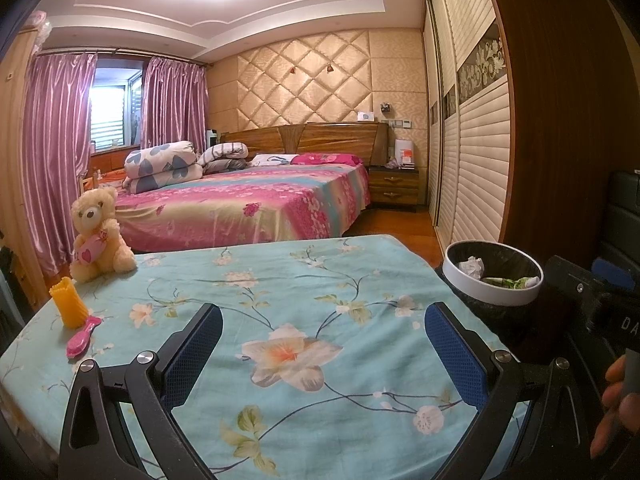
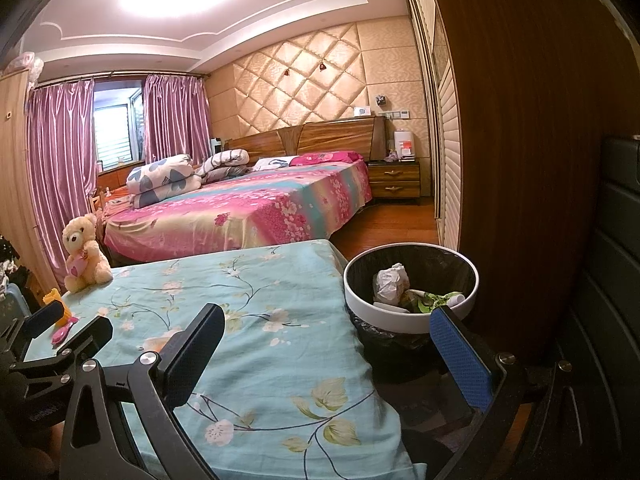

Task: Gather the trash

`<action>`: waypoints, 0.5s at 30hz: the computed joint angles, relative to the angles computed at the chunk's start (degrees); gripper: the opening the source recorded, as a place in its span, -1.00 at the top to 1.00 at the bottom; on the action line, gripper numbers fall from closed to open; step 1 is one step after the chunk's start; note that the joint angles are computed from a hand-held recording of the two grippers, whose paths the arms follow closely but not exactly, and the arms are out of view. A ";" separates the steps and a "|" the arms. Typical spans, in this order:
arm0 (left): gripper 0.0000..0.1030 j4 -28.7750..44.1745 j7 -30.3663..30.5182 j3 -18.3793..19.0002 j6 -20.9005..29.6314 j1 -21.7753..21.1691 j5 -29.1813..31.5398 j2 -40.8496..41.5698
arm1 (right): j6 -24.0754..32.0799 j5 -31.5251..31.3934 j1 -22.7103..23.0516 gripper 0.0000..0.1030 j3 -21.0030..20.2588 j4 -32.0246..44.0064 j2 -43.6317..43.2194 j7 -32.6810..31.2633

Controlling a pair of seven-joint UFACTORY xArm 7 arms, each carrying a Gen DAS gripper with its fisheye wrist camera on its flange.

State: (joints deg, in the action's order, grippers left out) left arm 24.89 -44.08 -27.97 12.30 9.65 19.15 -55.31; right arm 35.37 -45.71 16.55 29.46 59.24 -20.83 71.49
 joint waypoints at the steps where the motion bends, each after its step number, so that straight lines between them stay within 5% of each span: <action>1: -0.99 -0.01 0.04 0.07 -0.04 -0.03 0.03 0.03 | 0.05 -0.03 0.01 -1.00 0.02 0.03 0.01 0.04; 15: -0.99 -0.22 0.31 0.65 -0.17 -0.33 0.04 0.41 | 0.10 0.41 0.42 -1.00 -0.03 0.34 0.38 -0.07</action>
State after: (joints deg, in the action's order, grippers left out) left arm 24.67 -43.77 -27.32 12.13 9.32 19.19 -54.90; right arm 35.47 -45.31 16.97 29.43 59.58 -20.44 71.42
